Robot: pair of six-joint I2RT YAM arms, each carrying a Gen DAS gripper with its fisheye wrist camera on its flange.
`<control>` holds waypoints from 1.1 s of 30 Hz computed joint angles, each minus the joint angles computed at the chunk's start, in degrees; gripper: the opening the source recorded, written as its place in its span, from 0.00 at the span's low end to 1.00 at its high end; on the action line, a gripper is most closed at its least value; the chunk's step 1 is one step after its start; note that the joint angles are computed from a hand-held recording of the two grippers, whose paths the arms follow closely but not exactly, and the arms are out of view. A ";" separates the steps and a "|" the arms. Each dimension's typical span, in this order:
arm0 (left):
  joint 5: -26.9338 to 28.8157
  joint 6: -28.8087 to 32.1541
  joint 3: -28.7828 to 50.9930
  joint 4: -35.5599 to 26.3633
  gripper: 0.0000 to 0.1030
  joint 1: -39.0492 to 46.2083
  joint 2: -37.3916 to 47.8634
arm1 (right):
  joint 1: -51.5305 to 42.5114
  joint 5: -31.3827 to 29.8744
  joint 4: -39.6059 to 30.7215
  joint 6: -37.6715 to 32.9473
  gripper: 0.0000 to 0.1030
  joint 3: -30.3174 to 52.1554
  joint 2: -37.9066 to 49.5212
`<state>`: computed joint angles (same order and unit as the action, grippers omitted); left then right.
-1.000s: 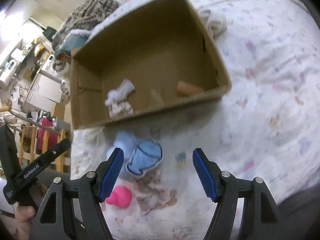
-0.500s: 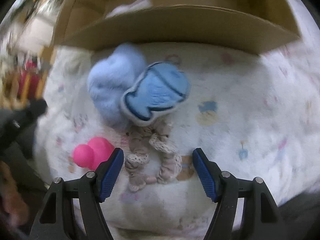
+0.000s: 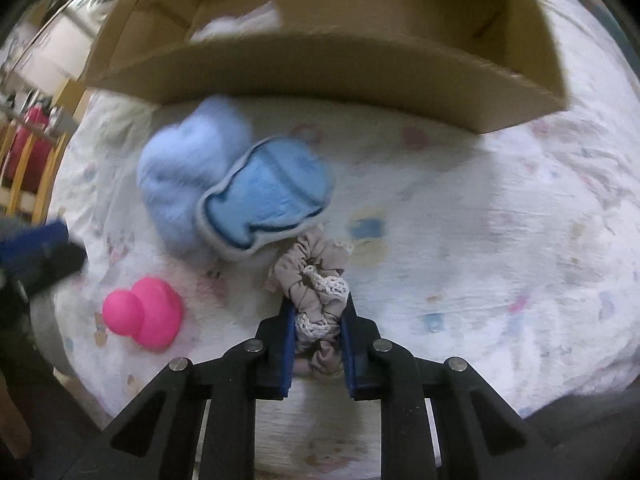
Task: Organize soft objects
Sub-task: 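Grasp the pink rubber duck with the left tool while the right tool lifts the scrunchie, then open the left tool to drop the pink duck while the right tool lowers the scrunchie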
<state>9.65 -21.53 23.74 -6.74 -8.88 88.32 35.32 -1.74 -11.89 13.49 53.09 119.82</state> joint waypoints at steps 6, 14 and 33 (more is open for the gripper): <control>0.60 -0.10 1.62 0.06 0.57 -3.74 4.31 | -4.57 0.17 3.06 4.45 0.20 -2.59 -3.41; -1.17 0.16 4.82 -1.16 0.25 -8.82 11.03 | -4.26 -1.59 4.92 7.29 0.20 -3.22 -3.95; -16.06 1.30 5.36 -7.94 0.24 -1.40 -13.02 | -13.13 -7.48 11.33 -0.37 0.21 -13.64 -27.80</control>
<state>-6.41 -20.22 29.10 -14.67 -10.27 75.31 22.19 -9.22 -0.56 13.12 39.45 92.02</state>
